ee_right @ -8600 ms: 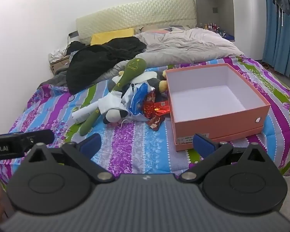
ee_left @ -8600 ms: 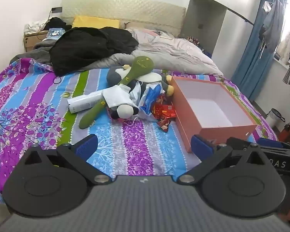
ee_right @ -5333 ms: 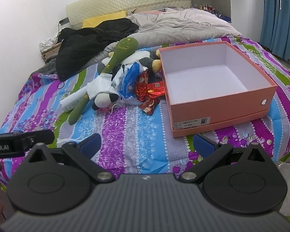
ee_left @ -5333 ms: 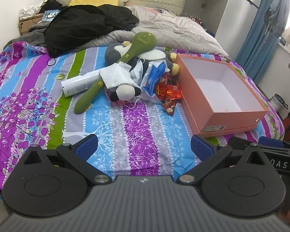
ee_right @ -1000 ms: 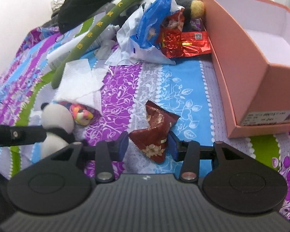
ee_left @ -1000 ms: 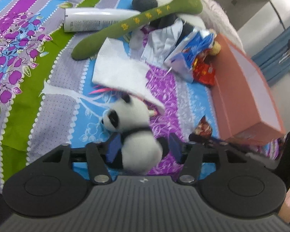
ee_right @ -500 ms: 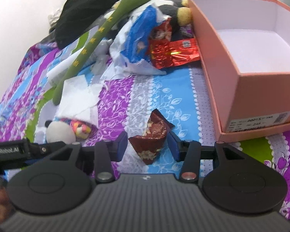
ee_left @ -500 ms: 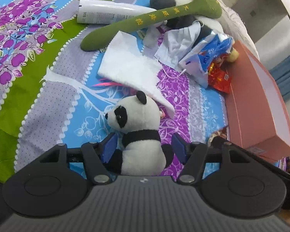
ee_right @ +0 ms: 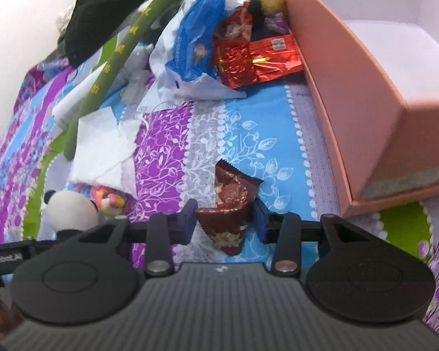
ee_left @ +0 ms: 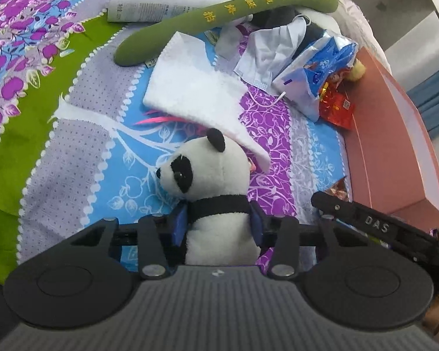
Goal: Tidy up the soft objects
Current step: 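Lift the panda and candy packet and carry both over the pink box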
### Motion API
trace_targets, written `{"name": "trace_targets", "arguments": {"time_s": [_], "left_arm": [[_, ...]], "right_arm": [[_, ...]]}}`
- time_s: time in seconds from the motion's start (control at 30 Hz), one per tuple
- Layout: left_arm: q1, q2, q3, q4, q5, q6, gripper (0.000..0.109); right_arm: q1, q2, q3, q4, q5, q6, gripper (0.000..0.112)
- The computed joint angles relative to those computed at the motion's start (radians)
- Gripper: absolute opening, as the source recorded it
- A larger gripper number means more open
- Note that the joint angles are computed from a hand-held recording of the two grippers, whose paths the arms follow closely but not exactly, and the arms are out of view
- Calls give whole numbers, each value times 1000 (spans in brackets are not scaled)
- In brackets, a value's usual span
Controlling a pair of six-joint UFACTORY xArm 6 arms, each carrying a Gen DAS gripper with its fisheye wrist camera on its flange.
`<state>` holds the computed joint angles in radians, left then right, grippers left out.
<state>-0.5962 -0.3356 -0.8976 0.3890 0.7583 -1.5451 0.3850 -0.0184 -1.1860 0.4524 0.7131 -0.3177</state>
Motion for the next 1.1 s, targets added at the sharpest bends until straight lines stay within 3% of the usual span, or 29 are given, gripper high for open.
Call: {"name": "trace_targets", "arguments": {"time_s": [0.13, 0.27, 0.47, 0.57, 0.7, 0.8, 1.1], "left_arm": [[9, 5, -38, -81, 44, 79, 49], [28, -3, -52, -121, 44, 117, 49], [17, -18, -7, 17, -25, 74, 49], [-8, -25, -1, 99, -11, 17, 49], [-51, -36, -32, 143, 36, -3, 49], [-89, -25, -82, 201, 98, -18, 49], [-99, 9, -238, 257, 131, 35, 49]], "right_arm": [[-6, 49, -115, -83, 136, 10, 41], [0, 50, -168, -95, 174, -10, 41], [23, 10, -57, 3, 42, -157, 41], [37, -39, 23, -7, -40, -140, 41], [23, -101, 58, 61, -14, -148, 41], [35, -150, 88, 63, -62, -202, 41], [-3, -206, 25, 150, -67, -296, 41]]}}
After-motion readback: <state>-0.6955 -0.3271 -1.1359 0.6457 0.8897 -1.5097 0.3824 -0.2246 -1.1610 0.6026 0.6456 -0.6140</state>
